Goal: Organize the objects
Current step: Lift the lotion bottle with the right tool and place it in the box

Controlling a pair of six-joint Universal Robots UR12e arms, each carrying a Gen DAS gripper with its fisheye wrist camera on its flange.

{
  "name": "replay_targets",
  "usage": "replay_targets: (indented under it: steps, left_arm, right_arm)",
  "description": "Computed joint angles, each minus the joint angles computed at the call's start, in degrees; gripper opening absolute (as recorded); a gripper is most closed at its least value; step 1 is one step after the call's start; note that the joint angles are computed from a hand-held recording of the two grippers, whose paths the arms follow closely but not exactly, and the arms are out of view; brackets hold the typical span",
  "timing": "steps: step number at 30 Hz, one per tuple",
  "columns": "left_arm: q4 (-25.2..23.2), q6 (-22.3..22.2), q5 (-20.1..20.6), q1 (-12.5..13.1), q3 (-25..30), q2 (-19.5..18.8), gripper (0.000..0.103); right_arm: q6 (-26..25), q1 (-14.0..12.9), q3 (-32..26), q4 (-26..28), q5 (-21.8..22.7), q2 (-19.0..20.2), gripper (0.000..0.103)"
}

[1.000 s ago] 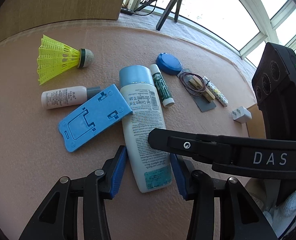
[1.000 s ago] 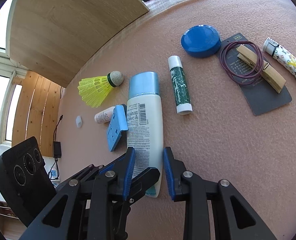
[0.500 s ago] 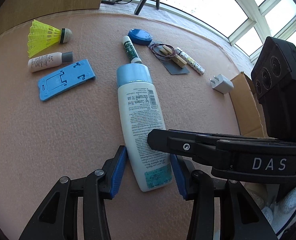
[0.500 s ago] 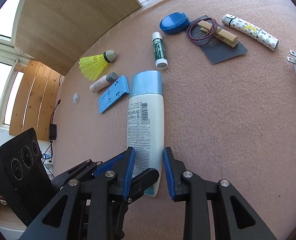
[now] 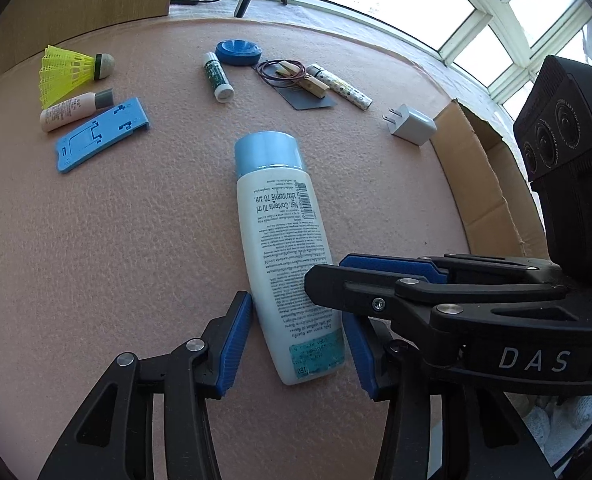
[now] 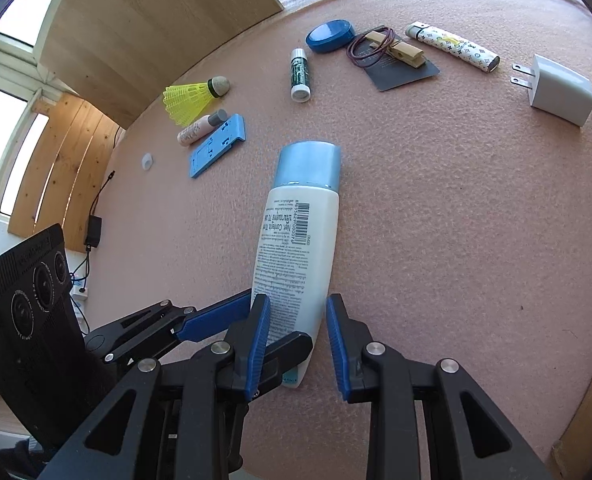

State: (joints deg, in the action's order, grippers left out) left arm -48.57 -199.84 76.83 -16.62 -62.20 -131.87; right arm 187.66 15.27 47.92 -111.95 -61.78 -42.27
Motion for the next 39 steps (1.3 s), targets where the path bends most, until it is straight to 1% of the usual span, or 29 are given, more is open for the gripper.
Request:
replay_targets:
  steps: [1, 2, 4, 6, 7, 15, 18, 19, 23, 24, 32, 39]
  left_arm:
    - [-0.27, 0.1, 0.32, -0.02, 0.26, -0.12, 0.063]
    - [-0.22, 0.28, 0.38, 0.04, 0.3, -0.15, 0.068]
    - [-0.28, 0.43, 0.91, 0.12, 0.54, -0.32, 0.068]
    - [-0.33, 0.16, 0.51, 0.41, 1.03, -0.75, 0.068]
    - [-0.19, -0.09, 0.26, 0.51, 1.33, -1.01, 0.068]
    - [1.03, -0.53, -0.89, 1.07, 2.09, -1.91, 0.067]
    - [1.27, -0.9, -1.34, 1.12, 2.19, -2.09, 0.06]
    - [1.24, -0.85, -1.47, 1.12, 2.24, -2.14, 0.055]
    - [1.52, -0.87, -1.1, 0.99, 2.19, -2.18, 0.055]
    - [1.55, -0.95, -1.21, 0.99, 2.14, -2.15, 0.055]
    - [2.17, -0.1, -1.25, 0.14, 3.32, -2.29, 0.054]
    - [2.22, 2.6, -1.37, -1.35, 8.44, -3.75, 0.052]
  right_arm:
    - [0.39, 0.02, 0.57, -1.1, -1.05, -0.32, 0.027]
    - [0.63, 0.03, 0.53, -1.48, -1.7, -0.32, 0.028]
    - [1.39, -0.12, 0.23, -2.18, -1.74, -0.11, 0.038]
    - [2.08, -0.24, -0.37, -2.59, -1.66, 0.3, 0.045]
    - [2.24, -0.26, -0.84, -2.5, -1.78, 0.58, 0.045]
    - [0.5, 0.4, -5.99, 0.34, -1.81, 3.54, 0.045]
    - [-0.24, 0.68, -7.53, 2.21, -1.92, 4.37, 0.045]
    - [-0.51, 0.75, -7.81, 2.61, -1.91, 4.51, 0.044]
    - [-0.88, 1.05, -7.78, 2.69, -2.9, 4.43, 0.04]
    - [-0.79, 1.05, -7.59, 2.51, -3.17, 4.32, 0.038]
    - [1.32, 0.55, -3.38, -2.1, -3.87, 1.63, 0.034]
    - [3.93, -0.98, 2.21, -8.13, -4.86, -2.63, 0.034]
